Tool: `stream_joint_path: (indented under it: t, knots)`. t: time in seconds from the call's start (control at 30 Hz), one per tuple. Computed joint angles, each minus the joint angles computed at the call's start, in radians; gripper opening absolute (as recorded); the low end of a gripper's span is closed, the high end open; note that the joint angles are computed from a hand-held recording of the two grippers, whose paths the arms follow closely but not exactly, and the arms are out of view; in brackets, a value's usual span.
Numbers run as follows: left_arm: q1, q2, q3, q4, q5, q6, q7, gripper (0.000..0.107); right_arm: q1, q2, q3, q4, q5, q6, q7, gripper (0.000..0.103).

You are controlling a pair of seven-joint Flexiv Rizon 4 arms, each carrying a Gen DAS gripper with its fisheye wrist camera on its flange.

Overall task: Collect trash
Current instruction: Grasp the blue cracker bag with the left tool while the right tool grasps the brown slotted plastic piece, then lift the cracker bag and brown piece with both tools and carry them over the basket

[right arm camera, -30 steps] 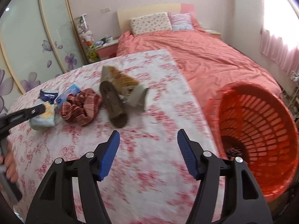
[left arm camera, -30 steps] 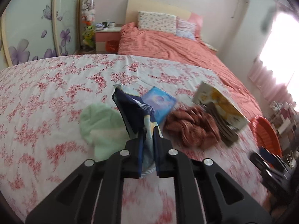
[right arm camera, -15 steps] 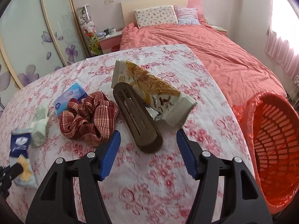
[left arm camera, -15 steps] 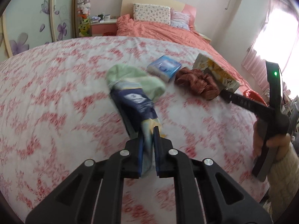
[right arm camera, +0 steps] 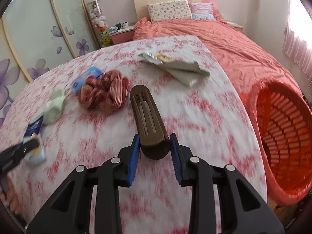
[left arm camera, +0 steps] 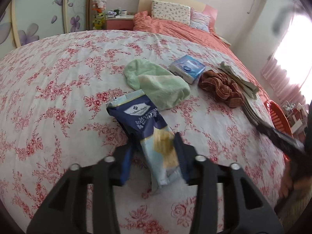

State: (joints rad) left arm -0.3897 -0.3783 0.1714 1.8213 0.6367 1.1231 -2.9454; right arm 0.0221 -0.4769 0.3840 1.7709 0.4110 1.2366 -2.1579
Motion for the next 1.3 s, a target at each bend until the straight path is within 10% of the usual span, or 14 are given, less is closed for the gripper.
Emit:
stream_joint_path:
  t: [0.3, 0.5, 1.3]
  knots:
    - [-0.003, -0.047, -0.008, -0.099, 0.000, -0.165, 0.012, 0.056, 0.079, -0.035, -0.045, -0.024, -0.088, 0.041, 0.088, 0.045]
    - [0.005, -0.050, -0.017, -0.107, 0.011, -0.174, 0.039, 0.040, 0.127, -0.046, -0.086, 0.027, -0.204, 0.140, 0.171, 0.038]
    - [-0.008, 0.000, -0.052, -0.071, 0.103, -0.290, -0.004, 0.052, 0.053, -0.030, -0.016, 0.133, -0.359, 0.238, 0.326, 0.043]
